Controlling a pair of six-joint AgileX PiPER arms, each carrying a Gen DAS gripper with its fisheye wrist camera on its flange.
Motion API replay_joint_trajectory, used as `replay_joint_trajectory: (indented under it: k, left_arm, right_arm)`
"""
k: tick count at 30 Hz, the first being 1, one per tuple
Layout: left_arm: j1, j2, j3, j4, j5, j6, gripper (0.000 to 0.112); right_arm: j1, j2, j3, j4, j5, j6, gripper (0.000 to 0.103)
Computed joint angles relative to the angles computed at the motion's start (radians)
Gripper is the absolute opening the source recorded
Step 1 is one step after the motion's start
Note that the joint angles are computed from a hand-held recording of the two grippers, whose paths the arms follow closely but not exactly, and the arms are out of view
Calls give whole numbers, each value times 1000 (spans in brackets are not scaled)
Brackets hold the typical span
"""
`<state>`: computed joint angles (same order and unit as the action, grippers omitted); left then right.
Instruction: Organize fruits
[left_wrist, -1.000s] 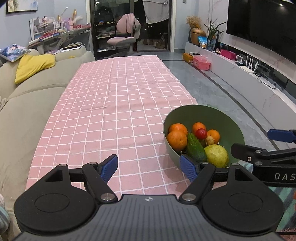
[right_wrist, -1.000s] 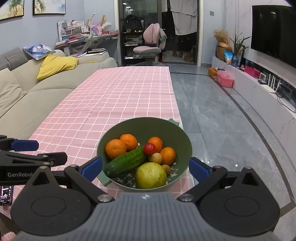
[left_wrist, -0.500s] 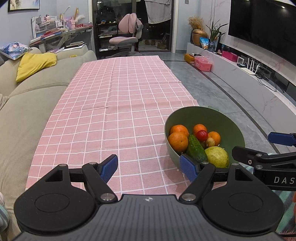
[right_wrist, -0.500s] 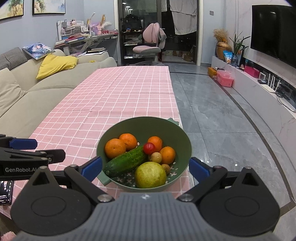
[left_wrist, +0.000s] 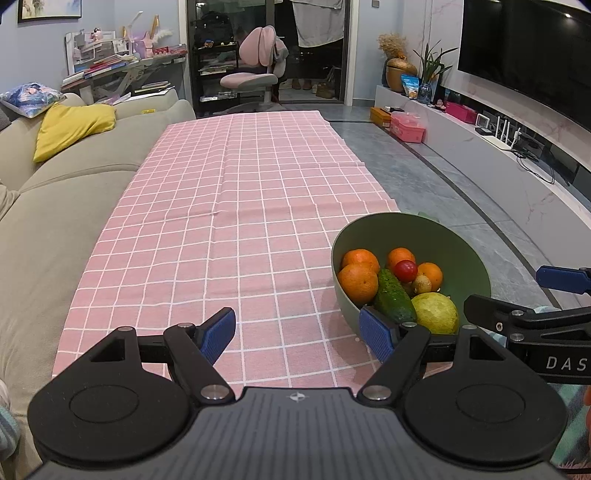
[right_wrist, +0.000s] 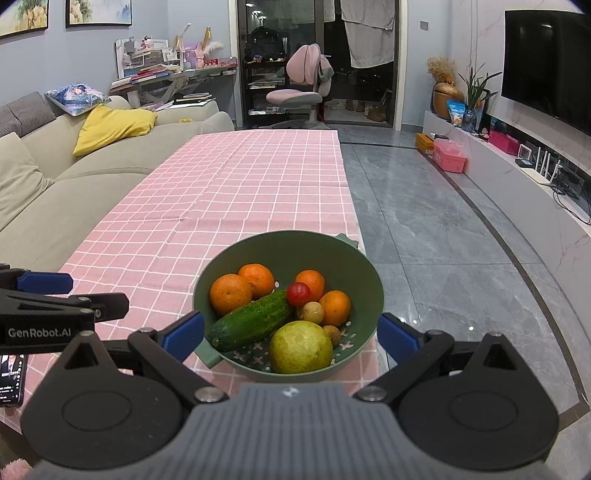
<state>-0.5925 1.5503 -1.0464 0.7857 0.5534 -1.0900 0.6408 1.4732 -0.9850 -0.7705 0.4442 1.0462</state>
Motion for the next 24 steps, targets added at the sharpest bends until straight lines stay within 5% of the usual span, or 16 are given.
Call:
replay_joint_trajectory:
  k: [24]
  left_arm:
    - [-4,-13,-8,-1,29,1,89]
  right_arm:
    - [-6,1,2,6,-5,-8,96]
